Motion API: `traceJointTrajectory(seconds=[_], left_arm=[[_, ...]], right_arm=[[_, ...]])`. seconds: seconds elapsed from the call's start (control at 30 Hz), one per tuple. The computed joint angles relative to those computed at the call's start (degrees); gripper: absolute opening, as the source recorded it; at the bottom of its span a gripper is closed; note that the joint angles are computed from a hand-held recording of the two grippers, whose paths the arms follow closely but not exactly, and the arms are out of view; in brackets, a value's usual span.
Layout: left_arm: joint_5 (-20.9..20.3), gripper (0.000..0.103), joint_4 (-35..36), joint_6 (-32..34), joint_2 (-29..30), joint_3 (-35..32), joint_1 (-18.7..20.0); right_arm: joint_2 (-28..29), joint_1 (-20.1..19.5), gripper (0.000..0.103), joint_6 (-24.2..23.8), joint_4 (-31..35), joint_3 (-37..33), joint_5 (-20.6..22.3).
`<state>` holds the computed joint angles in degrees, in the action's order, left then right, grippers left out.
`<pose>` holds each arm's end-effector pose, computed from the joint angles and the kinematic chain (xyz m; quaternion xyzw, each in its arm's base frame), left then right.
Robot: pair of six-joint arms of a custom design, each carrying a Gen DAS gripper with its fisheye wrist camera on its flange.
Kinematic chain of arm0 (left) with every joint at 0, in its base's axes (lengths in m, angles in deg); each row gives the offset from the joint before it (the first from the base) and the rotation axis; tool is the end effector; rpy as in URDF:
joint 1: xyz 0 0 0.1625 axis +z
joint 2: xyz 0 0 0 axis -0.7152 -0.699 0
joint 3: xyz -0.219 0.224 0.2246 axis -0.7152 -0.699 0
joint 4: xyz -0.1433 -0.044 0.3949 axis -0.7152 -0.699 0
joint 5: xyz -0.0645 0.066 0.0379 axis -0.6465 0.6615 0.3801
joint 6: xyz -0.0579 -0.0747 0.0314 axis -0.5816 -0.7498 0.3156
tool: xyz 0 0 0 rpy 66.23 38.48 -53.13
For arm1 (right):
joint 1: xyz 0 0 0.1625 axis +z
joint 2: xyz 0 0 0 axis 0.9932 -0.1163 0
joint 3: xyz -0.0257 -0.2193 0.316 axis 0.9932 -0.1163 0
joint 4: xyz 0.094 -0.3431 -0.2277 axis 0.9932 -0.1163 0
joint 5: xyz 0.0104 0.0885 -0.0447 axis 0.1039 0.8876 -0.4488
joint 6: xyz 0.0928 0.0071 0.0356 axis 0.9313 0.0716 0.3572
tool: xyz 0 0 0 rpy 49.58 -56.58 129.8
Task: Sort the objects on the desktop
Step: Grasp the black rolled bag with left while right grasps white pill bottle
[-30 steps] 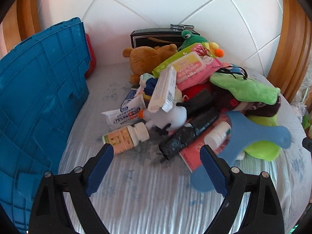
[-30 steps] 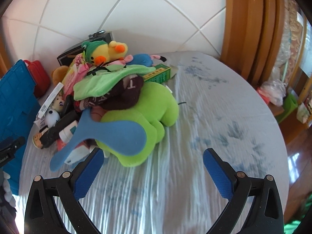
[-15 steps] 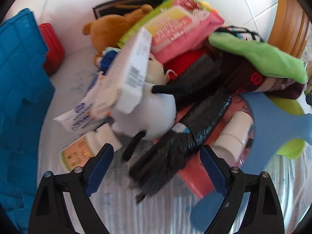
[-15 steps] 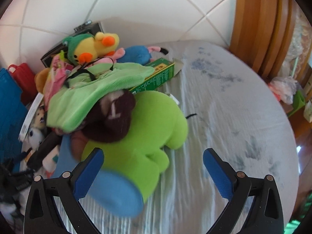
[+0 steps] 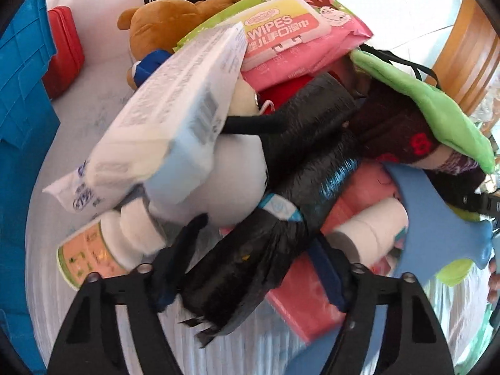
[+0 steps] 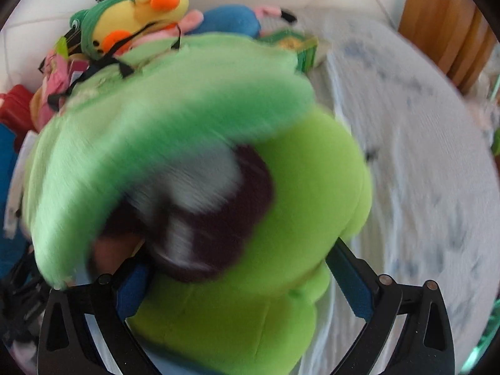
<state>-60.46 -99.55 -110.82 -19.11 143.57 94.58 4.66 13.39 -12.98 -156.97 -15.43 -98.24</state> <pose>-0.2406 -0.5941 0.1281 0.0323 0.9074 -0.2513 0.3353 0.1655 -0.7155 0.2402 0.1124 -0.9481 0.1105 0.2760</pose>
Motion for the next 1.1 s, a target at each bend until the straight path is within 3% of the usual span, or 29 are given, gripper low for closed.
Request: traceJointTrajectory(seconds=[0.17, 0.27, 0.37, 0.53, 0.67, 0.8, 0.83, 0.93, 1.1], left_arm=[[1.56, 0.066, 6.80, -7.84, -5.55, 5.84, -2.53], [1.87, 0.062, 13.49, -13.96, -8.90, 8.63, -3.44], [1.68, 0.062, 15.82, -17.56, -12.01, 11.68, -4.57], [2.15, 0.062, 16.52, -19.66, -15.35, 15.16, -6.82], [4.05, 0.062, 17.61, -19.77, -15.83, 15.43, -8.03], [4.42, 0.062, 16.52, -17.60, -14.99, 15.31, -7.63], [4.34, 0.062, 16.90, -17.46, -14.70, 15.06, -7.43], [4.21, 0.062, 14.97, -14.50, -12.80, 13.86, -6.34], [3.29, 0.062, 12.93, -10.98, -9.36, 11.28, -3.32]], right_arm=[[-10.97, -2.15, 0.102, 1.29, -5.80, 12.57, 3.27], [-15.50, -1.51, 0.102, -0.24, -9.36, 16.52, -1.23], [-18.23, -0.08, 0.102, -1.98, -13.51, 18.96, -7.63], [-22.67, 1.86, 0.103, -7.27, -20.75, 24.15, -8.24], [-23.39, 4.43, 0.103, -11.77, -26.14, 26.35, -3.38], [-22.38, 6.57, 0.103, -12.96, -24.52, 26.53, 2.38], [-21.46, 7.26, 0.101, -13.53, -24.12, 26.80, 2.88], [-17.89, 7.89, 0.082, -14.62, -22.26, 25.93, 5.02], [-11.66, 9.14, 0.082, -14.47, -20.39, 23.88, 7.37]])
